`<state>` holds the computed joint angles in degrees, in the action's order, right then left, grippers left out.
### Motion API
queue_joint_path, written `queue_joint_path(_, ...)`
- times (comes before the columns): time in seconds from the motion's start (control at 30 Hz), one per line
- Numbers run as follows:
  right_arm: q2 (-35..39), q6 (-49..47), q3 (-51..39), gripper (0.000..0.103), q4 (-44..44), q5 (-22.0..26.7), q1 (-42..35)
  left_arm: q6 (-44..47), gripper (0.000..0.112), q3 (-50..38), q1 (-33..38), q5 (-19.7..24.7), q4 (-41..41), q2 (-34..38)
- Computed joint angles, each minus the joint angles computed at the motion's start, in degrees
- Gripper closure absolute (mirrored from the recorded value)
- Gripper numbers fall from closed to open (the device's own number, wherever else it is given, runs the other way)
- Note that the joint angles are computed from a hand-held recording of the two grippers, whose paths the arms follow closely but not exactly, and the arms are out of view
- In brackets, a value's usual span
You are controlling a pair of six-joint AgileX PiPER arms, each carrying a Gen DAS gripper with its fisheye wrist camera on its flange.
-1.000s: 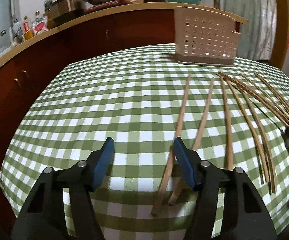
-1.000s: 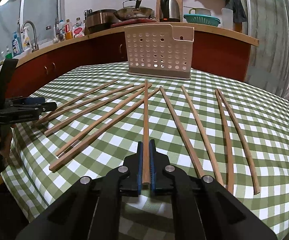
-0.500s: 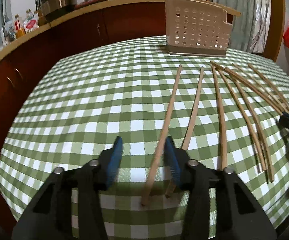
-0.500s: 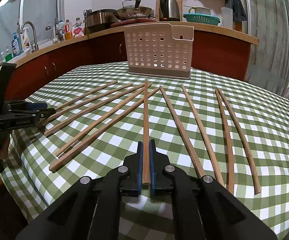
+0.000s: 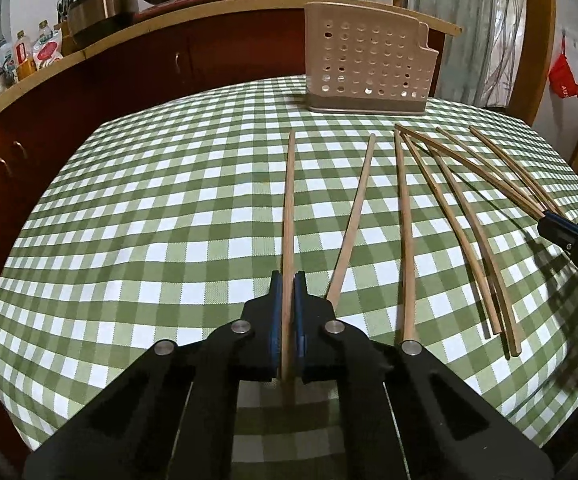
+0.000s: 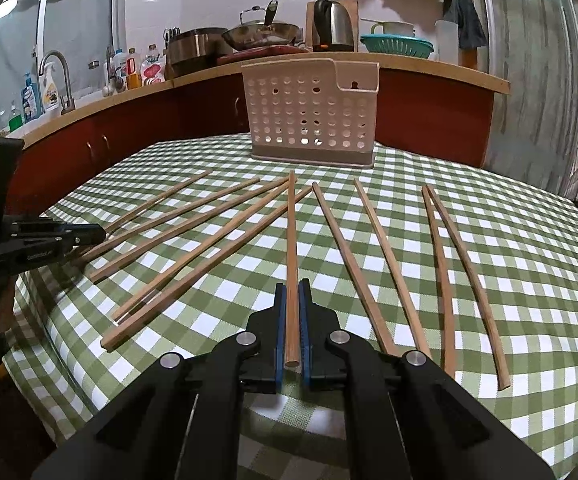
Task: Organize utensils
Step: 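Close the left tool on a wooden chopstick and lift it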
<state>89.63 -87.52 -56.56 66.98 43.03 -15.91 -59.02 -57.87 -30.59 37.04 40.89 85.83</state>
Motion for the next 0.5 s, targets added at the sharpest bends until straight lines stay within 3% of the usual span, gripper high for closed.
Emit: queue_joint_path(0.5, -4.81, -1.29, -1.11, 0.096, 4.53, 3.23, -3.33, -10.92, 0.106, -2.62, -6.13, 7.67, 10.53, -3.49)
